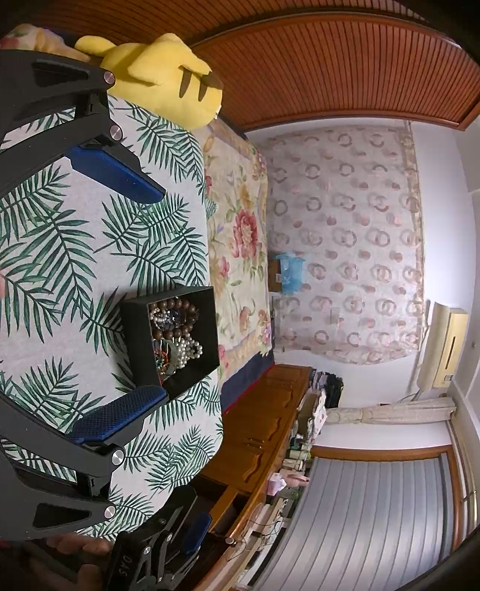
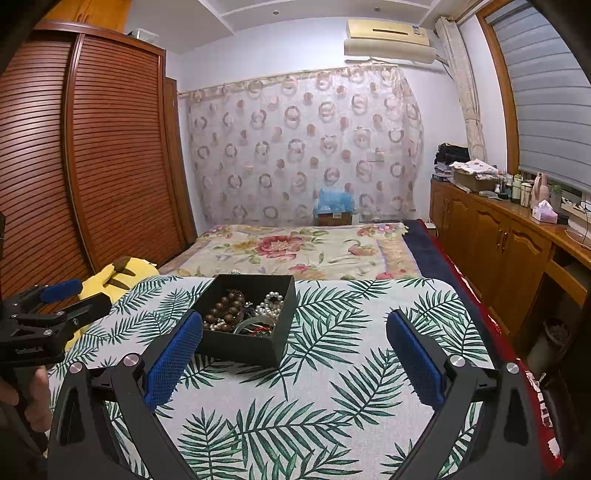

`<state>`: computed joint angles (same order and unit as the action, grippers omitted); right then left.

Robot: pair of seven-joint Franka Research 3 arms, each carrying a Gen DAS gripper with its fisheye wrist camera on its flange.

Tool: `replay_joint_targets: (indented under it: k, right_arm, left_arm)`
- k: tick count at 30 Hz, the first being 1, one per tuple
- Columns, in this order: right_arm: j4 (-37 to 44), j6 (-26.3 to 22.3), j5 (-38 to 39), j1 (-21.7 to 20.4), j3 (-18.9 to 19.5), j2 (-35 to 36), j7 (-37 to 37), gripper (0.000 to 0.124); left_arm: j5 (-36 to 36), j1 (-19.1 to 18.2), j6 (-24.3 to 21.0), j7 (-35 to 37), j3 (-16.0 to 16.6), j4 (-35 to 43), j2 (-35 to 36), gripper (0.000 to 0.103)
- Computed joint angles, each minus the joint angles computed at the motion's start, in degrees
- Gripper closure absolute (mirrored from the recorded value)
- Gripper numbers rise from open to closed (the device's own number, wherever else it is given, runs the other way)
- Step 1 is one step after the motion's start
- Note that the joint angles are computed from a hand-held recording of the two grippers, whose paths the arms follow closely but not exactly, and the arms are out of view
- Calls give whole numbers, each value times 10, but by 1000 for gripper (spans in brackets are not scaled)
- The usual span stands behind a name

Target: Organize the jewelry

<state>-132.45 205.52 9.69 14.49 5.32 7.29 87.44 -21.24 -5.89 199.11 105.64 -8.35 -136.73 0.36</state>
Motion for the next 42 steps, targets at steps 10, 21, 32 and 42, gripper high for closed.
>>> replay_joint_targets:
  k: [10,21,32,42]
  right_arm:
    - [-1,2,-2,-1,1,0,2,23]
    - [0,2,-2,-1,0,1,2,23]
    - [1,0,2,1,0,0,-1,23]
    - [3,-2,12,6,0,0,-8,23]
  left_arm:
    - [-28,0,0,19,-7,1,-3,8]
    - [-92,-20,4,72,-4,14,4,8]
    - [-51,-12,6,37,-1,3,1,8]
    - [-3,-1,14,-2,2,-4,1,8]
